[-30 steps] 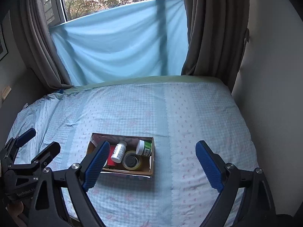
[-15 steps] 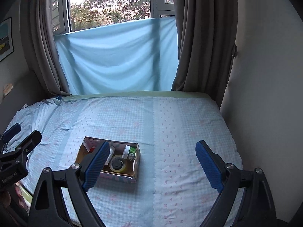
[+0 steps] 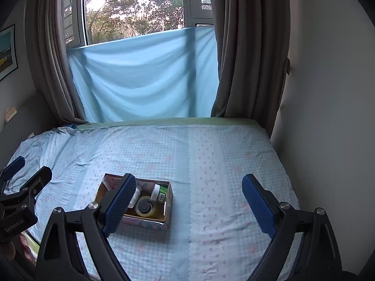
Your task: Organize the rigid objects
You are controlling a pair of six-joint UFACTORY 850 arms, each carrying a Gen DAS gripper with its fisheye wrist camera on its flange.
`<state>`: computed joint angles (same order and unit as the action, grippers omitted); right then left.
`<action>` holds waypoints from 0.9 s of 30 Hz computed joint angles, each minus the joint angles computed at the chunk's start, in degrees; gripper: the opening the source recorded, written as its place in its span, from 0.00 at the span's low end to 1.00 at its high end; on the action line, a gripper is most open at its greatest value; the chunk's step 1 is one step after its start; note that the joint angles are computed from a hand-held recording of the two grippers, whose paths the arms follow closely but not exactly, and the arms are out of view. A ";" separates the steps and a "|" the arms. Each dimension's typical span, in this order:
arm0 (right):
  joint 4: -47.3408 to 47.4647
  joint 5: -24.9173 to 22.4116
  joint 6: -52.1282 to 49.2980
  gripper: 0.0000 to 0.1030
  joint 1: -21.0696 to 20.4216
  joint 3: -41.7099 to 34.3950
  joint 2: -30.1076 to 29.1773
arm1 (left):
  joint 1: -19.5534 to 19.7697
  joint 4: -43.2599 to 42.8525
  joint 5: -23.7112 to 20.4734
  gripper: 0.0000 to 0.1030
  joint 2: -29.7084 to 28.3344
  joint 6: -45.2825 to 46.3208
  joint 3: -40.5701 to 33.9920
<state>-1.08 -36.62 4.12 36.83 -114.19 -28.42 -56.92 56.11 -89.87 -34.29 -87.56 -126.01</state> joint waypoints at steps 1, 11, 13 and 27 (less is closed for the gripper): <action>0.10 0.16 -0.12 0.88 -0.11 0.25 0.18 | 0.05 -0.13 0.21 1.00 0.05 -0.07 0.00; 0.34 0.13 -0.03 0.88 -0.37 0.53 0.49 | -0.62 1.95 -0.38 1.00 0.05 -0.32 -0.18; 0.40 0.18 -0.04 0.88 -0.43 0.67 0.61 | -0.84 2.72 -1.27 1.00 -0.48 0.21 -0.89; 0.64 0.52 -0.66 0.88 -0.59 1.00 1.16 | -1.65 3.21 -1.63 1.00 -1.06 -0.70 -1.73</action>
<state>-0.43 -36.11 3.46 36.23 -113.19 -27.25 -58.57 59.32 -91.50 -35.35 -88.26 -127.74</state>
